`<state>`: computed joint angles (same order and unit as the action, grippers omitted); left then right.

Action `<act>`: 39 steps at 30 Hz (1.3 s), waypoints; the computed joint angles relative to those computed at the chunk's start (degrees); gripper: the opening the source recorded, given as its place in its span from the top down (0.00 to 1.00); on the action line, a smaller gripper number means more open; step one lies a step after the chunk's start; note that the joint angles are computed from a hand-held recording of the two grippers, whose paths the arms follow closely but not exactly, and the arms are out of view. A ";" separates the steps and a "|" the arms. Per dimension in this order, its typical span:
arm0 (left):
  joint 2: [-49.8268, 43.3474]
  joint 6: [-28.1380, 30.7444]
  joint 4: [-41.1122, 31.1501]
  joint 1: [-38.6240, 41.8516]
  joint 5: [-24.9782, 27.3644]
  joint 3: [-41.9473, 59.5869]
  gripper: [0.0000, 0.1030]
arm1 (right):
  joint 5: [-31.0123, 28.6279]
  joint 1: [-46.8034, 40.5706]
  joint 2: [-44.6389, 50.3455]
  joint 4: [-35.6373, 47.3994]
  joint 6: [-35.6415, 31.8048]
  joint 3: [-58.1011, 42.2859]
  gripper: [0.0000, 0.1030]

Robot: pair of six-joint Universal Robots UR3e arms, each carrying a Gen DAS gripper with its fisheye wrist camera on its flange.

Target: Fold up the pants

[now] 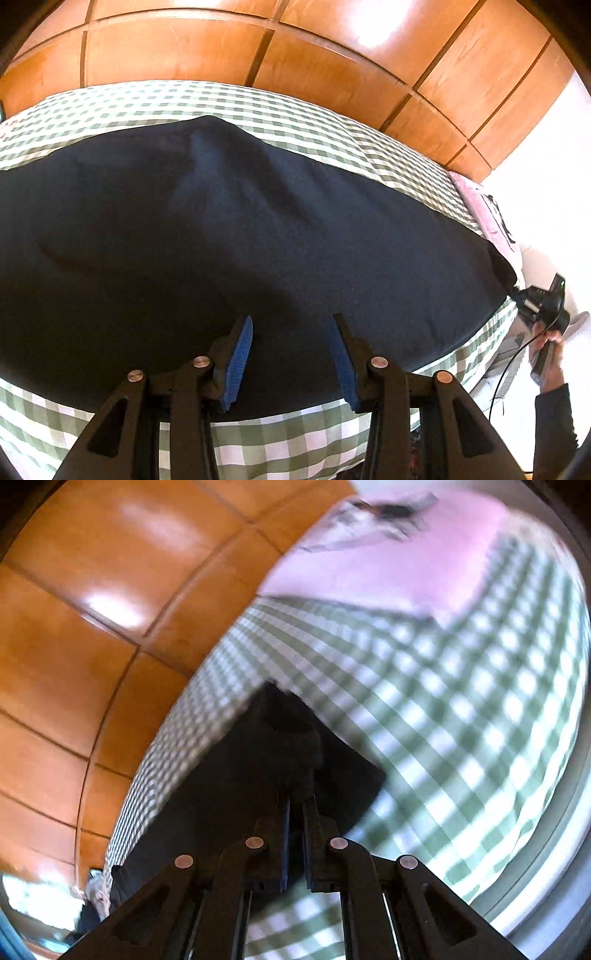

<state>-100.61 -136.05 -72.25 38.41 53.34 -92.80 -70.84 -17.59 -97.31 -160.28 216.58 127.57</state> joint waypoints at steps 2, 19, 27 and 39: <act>0.13 -0.31 0.63 -0.29 0.41 -0.37 0.59 | 0.24 0.01 1.41 -3.32 1.09 1.75 0.93; 0.90 1.63 -0.23 0.43 -0.91 -1.27 0.59 | -1.89 -0.72 -6.92 -0.16 0.30 2.19 0.92; 2.01 9.83 -9.56 1.99 -4.70 0.23 0.59 | -3.77 -2.45 -2.68 1.67 -0.22 4.08 0.92; 3.86 15.02 -11.69 1.28 -4.96 -0.94 0.59 | 0.84 4.38 -11.85 6.21 0.65 2.00 0.61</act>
